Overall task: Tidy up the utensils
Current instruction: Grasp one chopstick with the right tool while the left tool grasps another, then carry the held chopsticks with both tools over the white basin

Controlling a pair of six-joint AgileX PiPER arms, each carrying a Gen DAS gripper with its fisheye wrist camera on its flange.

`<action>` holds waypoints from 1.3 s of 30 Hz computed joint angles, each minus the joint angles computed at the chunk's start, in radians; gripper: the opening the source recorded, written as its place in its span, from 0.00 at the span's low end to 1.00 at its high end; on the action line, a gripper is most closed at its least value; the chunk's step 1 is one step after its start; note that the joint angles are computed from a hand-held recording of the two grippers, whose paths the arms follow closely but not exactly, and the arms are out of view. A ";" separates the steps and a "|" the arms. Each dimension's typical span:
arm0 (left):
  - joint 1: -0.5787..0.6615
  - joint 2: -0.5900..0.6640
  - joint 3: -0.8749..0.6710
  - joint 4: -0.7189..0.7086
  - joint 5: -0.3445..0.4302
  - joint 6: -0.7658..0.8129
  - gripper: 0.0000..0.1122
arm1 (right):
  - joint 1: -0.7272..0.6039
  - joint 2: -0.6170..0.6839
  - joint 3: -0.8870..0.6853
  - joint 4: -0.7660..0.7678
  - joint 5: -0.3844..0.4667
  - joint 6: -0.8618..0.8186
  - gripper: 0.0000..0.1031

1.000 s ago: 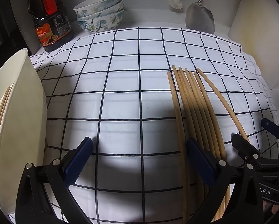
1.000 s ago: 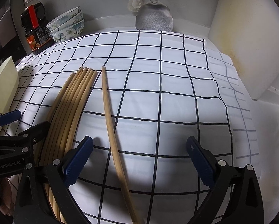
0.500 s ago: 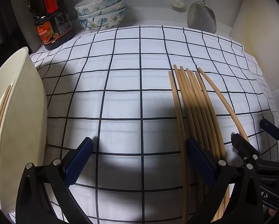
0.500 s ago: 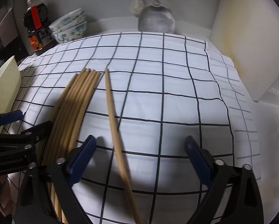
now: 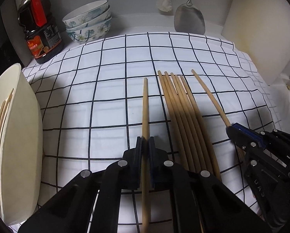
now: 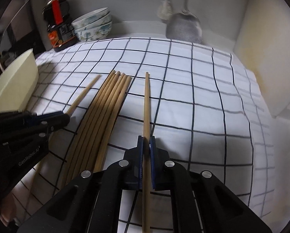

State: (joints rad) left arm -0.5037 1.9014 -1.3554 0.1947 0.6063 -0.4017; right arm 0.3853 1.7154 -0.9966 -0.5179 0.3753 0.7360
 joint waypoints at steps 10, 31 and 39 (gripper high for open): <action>0.062 -0.098 0.041 -0.186 0.033 0.177 0.07 | -0.005 -0.122 0.052 0.192 0.010 -0.062 0.06; 0.510 -0.445 0.025 -0.575 0.252 0.650 0.07 | 0.344 -0.062 -0.372 0.096 0.200 0.060 0.06; 0.755 -0.441 -0.038 -0.787 0.424 0.837 0.09 | 0.423 0.120 -0.670 0.218 0.262 -0.073 0.06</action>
State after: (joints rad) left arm 0.2512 1.4608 -1.3932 -0.5921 1.0307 0.4354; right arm 0.8088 1.8353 -1.6668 -0.3000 0.6378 0.6632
